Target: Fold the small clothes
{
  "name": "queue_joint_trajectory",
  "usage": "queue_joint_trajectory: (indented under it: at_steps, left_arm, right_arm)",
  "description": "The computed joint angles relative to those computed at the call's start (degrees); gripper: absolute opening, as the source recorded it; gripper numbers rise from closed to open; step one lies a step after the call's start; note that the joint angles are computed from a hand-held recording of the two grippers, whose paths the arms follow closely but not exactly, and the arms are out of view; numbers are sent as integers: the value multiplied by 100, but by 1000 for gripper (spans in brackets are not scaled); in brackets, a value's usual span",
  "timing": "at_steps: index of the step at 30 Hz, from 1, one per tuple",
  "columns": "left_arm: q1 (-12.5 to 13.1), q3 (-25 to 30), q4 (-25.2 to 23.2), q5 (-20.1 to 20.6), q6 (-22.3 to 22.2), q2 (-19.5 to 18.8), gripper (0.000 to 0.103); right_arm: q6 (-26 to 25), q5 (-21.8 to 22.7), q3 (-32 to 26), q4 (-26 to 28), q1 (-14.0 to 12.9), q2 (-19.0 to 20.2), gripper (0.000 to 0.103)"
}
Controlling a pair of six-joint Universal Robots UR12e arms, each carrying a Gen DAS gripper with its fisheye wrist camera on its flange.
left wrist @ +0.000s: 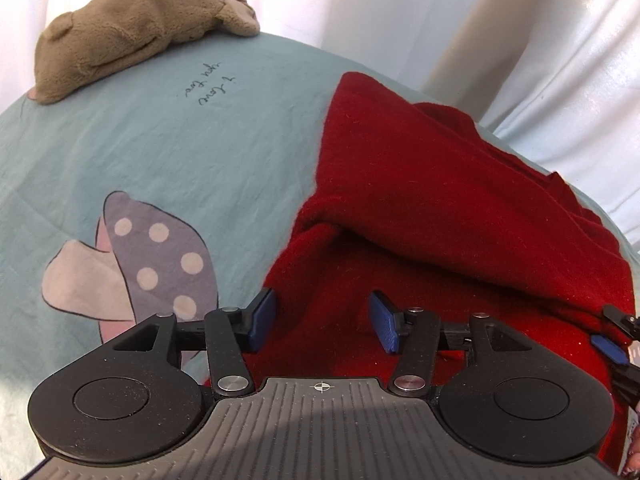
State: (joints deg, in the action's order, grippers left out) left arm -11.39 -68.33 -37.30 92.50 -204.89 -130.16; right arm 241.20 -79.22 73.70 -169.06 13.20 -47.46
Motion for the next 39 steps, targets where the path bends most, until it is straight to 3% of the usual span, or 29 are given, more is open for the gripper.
queue_joint_trajectory:
  at_steps: [4,9,11,13,16,18,21,23,26,28,32,34,39]
  left_arm:
    - [14,-29,38,-87,-47,9,58]
    - [46,63,41,-351,-107,-58,61]
    - [69,143,31,-583,-176,-111,61]
    - [79,216,58,-776,-230,-163,61]
    - [81,373,98,-899,-231,-282,60]
    - [94,534,51,-972,-298,-404,59]
    - [124,677,123,-1057,-385,-536,55]
    - [124,771,-25,-989,-151,-569,40]
    - [149,794,-509,-1011,194,-462,30]
    - [159,699,-898,-875,498,-284,40]
    - [138,61,-1113,-507,807,279,78]
    - [169,-367,-1032,-598,1085,574,84]
    - [266,-963,-1283,-564,1472,992,84]
  right_arm:
    - [802,-91,-70,-477,3,178,37]
    - [992,-191,-110,-495,7,197,39]
    - [973,-254,-123,-476,16,215,33]
    - [618,-420,-204,-144,49,199,18]
    - [-145,-765,-245,-95,140,157,15]
    - [-560,-887,-213,-311,179,142,15]
    - [-1068,-1102,-365,459,225,136,16]
    - [-1471,-1231,-437,602,259,168,17]
    - [-1922,-1344,-507,1013,308,78,29]
    - [-2204,-1134,-263,997,282,-128,31]
    - [-2871,-889,588,976,234,-736,35]
    - [-3010,-838,1018,1095,227,-1053,39]
    - [-3018,-708,2012,1434,146,-1815,46]
